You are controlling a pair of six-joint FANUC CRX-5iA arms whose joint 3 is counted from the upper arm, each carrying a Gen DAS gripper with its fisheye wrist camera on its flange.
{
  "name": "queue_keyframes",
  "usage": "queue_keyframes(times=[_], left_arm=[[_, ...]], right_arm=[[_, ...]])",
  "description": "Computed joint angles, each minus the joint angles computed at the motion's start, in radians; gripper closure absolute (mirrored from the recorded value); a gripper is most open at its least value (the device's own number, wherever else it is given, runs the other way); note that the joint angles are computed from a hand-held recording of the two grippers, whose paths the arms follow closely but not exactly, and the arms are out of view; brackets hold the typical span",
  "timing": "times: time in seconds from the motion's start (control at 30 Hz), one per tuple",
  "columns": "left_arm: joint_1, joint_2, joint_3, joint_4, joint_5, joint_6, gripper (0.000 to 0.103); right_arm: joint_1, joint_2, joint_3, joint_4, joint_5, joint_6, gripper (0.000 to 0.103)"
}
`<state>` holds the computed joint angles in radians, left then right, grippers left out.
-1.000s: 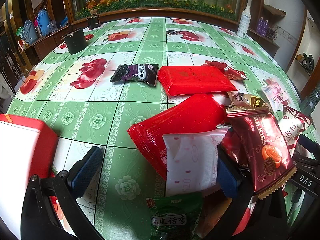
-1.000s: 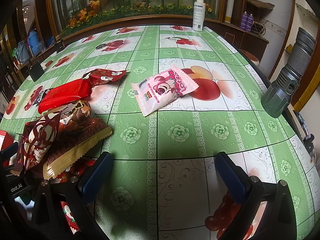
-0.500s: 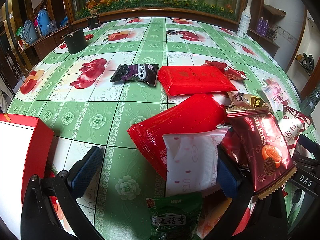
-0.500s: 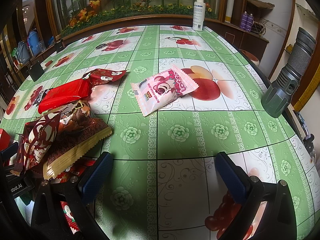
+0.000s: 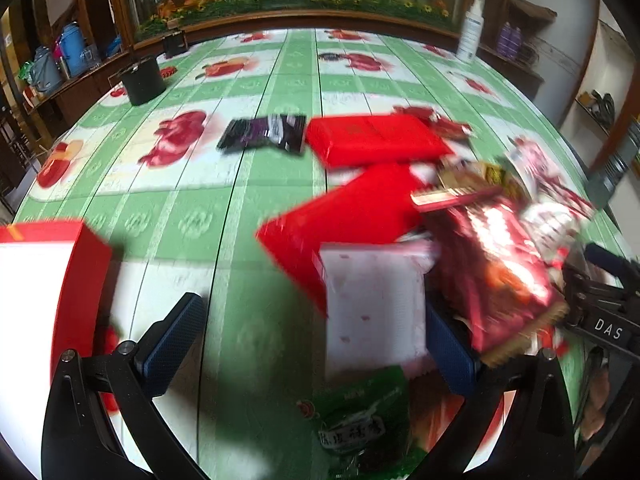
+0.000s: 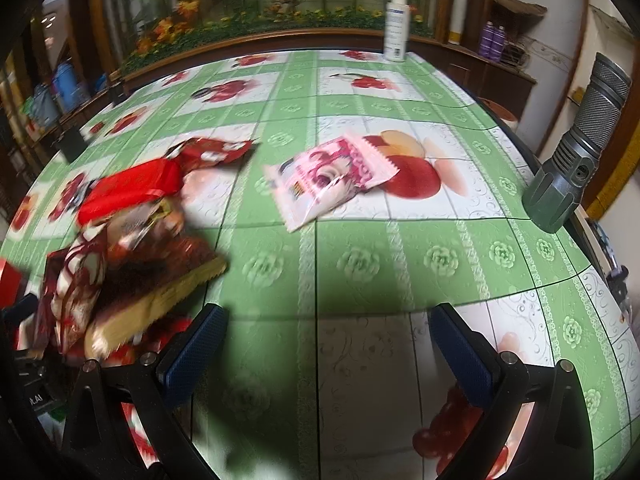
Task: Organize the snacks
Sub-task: 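Lower the left gripper onto the green snack packet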
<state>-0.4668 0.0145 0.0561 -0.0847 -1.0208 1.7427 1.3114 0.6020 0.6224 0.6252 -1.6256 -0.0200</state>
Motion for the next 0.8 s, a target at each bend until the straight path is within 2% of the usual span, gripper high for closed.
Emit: queue_keyframes(times=[0.07, 0.1, 0.17, 0.3, 0.4, 0.7, 0.8], left_arm=[[0.013, -0.048, -0.047, 0.036, 0.009, -0.023, 0.0], [0.021, -0.094, -0.09, 0.053, 0.041, -0.041, 0.0], [0.019, -0.159, -0.132, 0.035, 0.07, -0.053, 0.0], [0.028, -0.263, -0.191, 0.015, 0.071, -0.074, 0.0], [0.029, -0.322, -0.234, -0.017, 0.068, -0.079, 0.0], [0.059, -0.325, -0.244, 0.07, 0.049, -0.151, 0.0], [0.06, -0.318, -0.239, 0.081, 0.028, -0.172, 0.0]], right_arm=[[0.01, -0.034, -0.048, -0.006, 0.035, 0.024, 0.0], [0.019, -0.049, -0.069, -0.005, 0.043, 0.02, 0.0], [0.035, -0.07, -0.1, -0.003, 0.054, 0.012, 0.0], [0.053, -0.125, -0.182, 0.017, 0.142, -0.036, 0.0], [0.056, -0.121, -0.177, 0.02, 0.168, -0.024, 0.0], [0.055, 0.004, 0.007, 0.013, 0.104, 0.112, 0.002], [0.062, 0.008, 0.007, 0.041, 0.133, 0.114, 0.003]])
